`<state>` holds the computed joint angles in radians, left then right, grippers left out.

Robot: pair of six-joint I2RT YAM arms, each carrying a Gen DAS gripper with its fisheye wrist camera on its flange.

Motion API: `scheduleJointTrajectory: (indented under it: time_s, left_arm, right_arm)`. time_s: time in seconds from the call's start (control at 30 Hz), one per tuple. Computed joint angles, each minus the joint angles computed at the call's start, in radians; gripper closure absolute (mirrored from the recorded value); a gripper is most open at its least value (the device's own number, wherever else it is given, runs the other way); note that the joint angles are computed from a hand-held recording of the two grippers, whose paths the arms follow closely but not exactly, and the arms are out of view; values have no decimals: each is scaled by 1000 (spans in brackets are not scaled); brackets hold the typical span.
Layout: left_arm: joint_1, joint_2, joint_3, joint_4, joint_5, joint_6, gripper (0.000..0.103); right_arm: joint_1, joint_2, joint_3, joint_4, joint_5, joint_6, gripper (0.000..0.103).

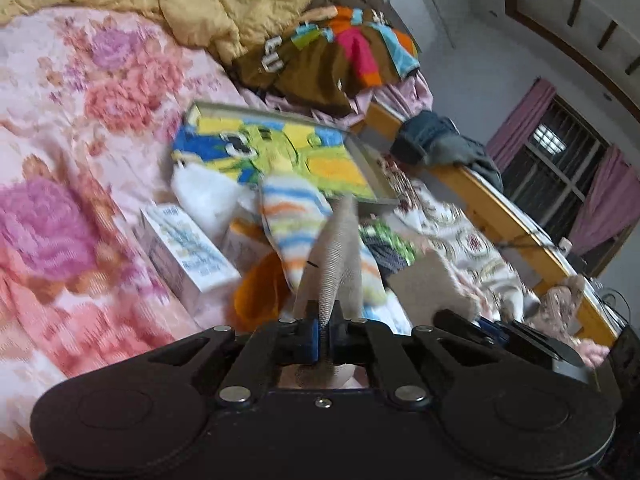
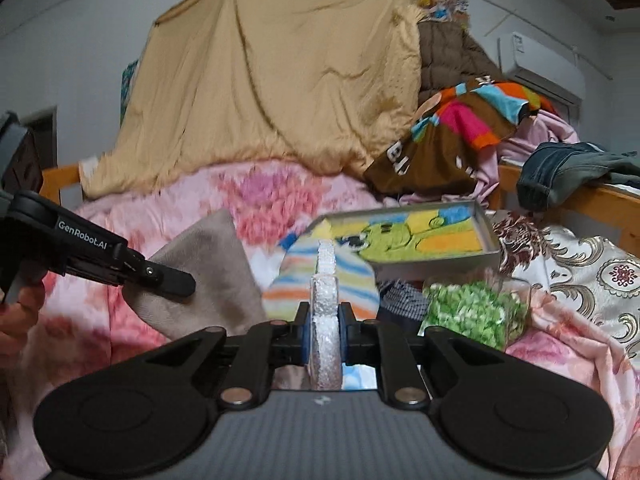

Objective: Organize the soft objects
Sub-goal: 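Carry both items to the painted tray while the right tool releases the foam strip inside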

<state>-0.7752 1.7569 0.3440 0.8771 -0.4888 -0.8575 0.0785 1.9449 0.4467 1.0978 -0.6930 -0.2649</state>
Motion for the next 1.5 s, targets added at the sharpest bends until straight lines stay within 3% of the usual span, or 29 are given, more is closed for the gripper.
scheduleJointTrajectory:
  time_s: [0.3,0.63,0.87,1.0,1.17,1.4,1.5]
  left_arm:
    - [104,-179,33,-102,52,94,100]
    - [227,-207,243,-289,160,172,101]
    - [284,-195,382,-347,150,248,101]
    - [316,-107,512,-310,111,283,101]
    - [359,150,803,-333,77,290,101]
    - [387,491,1240,-556,106,196,101]
    - [398,568,1337,-617,124,164,101]
  right_arm:
    - [-21,35,154,-101,0,104,88]
    - [-7,123,353,-139,12,215,88]
    - [25,211,560,-210,66,297,88]
    - [49,315,785,-304,84,389,88]
    - [72,495,1133,-499,69,454,88]
    - [70,761,1615,-834,83,547,88]
    - [56,844,1770,-964,79,540,87]
